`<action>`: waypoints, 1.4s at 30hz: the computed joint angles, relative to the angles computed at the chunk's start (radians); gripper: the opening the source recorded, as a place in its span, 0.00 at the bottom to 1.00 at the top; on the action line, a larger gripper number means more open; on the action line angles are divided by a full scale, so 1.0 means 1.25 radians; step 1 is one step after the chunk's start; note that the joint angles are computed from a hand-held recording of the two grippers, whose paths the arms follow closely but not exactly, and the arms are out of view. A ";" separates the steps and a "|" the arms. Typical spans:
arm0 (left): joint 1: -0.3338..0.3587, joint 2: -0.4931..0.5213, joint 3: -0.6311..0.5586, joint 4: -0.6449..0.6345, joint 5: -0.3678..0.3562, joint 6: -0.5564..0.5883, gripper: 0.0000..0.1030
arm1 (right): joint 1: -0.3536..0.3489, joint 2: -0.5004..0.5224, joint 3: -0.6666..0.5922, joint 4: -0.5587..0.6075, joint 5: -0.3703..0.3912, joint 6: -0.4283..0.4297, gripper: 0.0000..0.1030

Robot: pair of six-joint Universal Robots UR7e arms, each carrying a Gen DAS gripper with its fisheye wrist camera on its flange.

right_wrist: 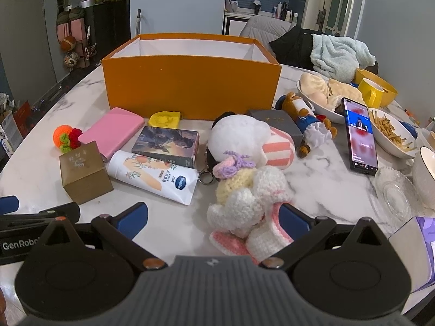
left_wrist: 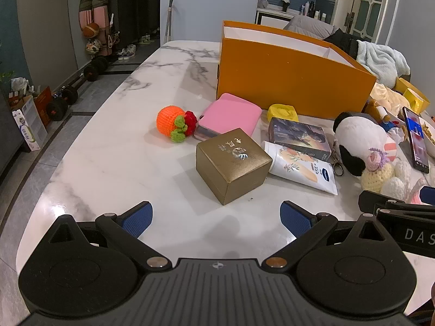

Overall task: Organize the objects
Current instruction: 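Move the left tool toward the gold box while the right tool approaches the crocheted bunny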

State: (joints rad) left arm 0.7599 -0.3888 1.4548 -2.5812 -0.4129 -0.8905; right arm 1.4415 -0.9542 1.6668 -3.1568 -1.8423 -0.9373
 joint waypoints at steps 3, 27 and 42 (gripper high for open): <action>0.000 0.000 0.000 0.000 0.000 0.000 1.00 | 0.000 0.000 0.000 0.000 -0.001 0.000 0.99; -0.002 -0.002 0.002 0.017 0.002 -0.011 1.00 | -0.001 -0.003 0.005 -0.002 0.001 0.002 0.99; 0.005 0.010 0.000 -0.030 0.006 0.022 1.00 | -0.043 -0.016 0.006 -0.015 0.117 -0.147 0.99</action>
State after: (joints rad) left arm 0.7655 -0.3758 1.4544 -2.6190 -0.4051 -0.8627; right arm 1.3875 -0.9740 1.6745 -3.1756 -1.6962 -1.1206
